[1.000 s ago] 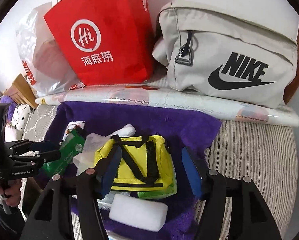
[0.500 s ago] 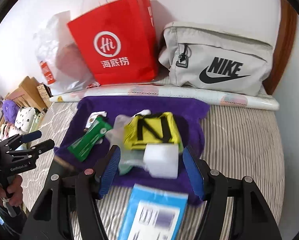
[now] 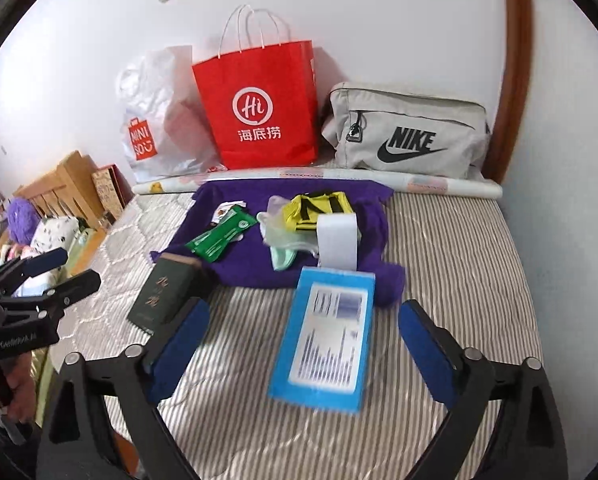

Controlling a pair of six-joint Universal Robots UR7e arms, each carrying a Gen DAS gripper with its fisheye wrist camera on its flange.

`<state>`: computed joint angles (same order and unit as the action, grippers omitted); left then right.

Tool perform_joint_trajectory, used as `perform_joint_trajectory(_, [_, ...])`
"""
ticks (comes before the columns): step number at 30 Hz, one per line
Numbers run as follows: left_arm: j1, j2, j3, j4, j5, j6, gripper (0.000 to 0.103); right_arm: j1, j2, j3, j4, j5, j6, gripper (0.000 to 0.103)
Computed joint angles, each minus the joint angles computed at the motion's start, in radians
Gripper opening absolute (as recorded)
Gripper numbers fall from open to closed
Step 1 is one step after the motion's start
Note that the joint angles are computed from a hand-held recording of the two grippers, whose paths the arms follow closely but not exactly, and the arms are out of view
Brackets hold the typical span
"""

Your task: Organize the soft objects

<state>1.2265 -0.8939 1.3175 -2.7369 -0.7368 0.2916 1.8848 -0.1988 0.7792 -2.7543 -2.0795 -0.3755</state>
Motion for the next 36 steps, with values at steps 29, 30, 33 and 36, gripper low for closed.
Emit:
perform_joint_trajectory(29, [-0.115, -0.193, 0.410, -0.272, 0.081, -0.019, 0.096, 0.043, -0.222, 0.549, -0.432, -0.097, 0.011, 0.102])
perform_joint_trajectory(30, [-0.116, -0.193, 0.412, -0.273, 0.083, -0.019, 0.096, 0.043, -0.222, 0.551, -0.433, -0.096, 0.010, 0.102])
perform_joint_trajectory(33, [-0.116, -0.193, 0.413, -0.272, 0.077, -0.024, 0.096, 0.043, -0.224, 0.558, -0.443, -0.093, 0.006, 0.102])
perform_joint_trajectory(36, [-0.117, -0.191, 0.416, -0.276, 0.078, -0.023, 0.096, 0.044, -0.225, 0.562, -0.449, -0.092, 0.004, 0.102])
